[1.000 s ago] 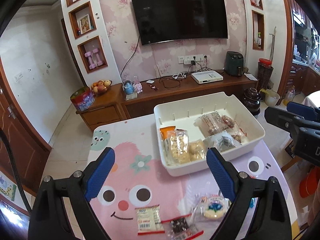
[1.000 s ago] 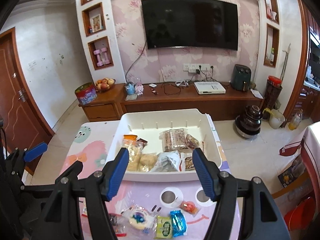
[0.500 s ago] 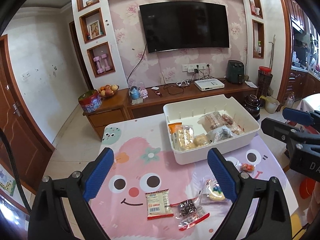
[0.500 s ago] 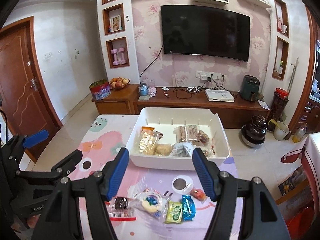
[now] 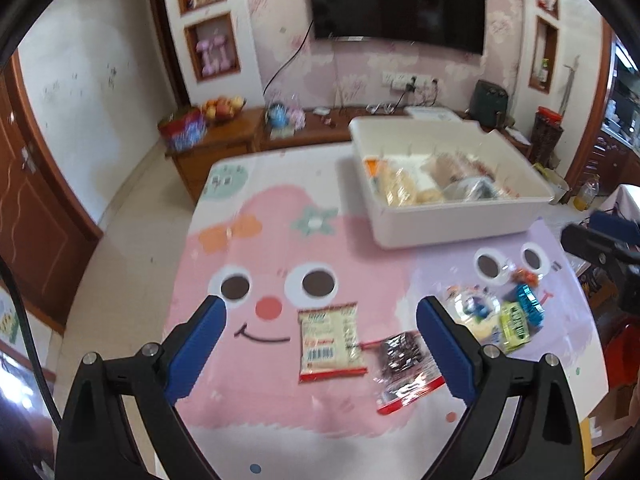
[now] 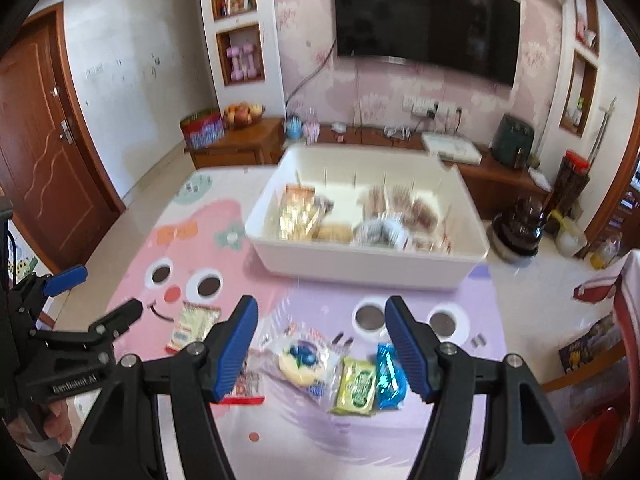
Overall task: Organize snacks
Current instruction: 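Move both tools back from the bin toward the remaining snacks, then grasp the LIPO biscuit pack with the left tool while the right tool grasps the blueberry cake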
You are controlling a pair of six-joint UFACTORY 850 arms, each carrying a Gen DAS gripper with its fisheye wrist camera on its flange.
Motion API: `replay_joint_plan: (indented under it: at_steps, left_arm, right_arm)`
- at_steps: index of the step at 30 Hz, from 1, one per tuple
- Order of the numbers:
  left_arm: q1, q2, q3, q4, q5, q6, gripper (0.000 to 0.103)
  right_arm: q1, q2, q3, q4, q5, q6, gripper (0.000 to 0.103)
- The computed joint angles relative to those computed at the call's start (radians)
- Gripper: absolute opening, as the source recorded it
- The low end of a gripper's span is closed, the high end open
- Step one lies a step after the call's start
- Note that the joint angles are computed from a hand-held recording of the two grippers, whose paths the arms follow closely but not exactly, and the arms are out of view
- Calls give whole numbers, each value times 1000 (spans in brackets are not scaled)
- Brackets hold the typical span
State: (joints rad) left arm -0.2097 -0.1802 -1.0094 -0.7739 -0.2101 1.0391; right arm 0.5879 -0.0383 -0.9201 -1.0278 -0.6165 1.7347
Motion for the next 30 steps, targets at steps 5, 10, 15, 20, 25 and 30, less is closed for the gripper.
replay_joint_plan:
  at_steps: [5, 10, 15, 20, 25, 30]
  left_arm:
    - [20, -68, -15, -33, -10, 34, 95]
    - [16, -139, -44, 122, -6, -127, 95]
    - [6, -221, -94, 308, -24, -339, 95]
    - [-9, -290, -141, 467, -37, -510, 95]
    - [-14, -344, -188, 525, -70, -594, 95]
    - [-16, -368, -211, 511, -85, -597, 95]
  right_arm:
    - [-38, -66, 7, 85, 94, -73, 66]
    - [-69, -147, -5, 184, 169, -204, 66]
    - [-95, -210, -26, 268, 224, -340, 66]
    - [-109, -256, -52, 336, 241, -457, 66]
    - [-109, -275, -68, 287, 250, -463, 68]
    - [-111, -301, -84, 296, 258, -534, 83]
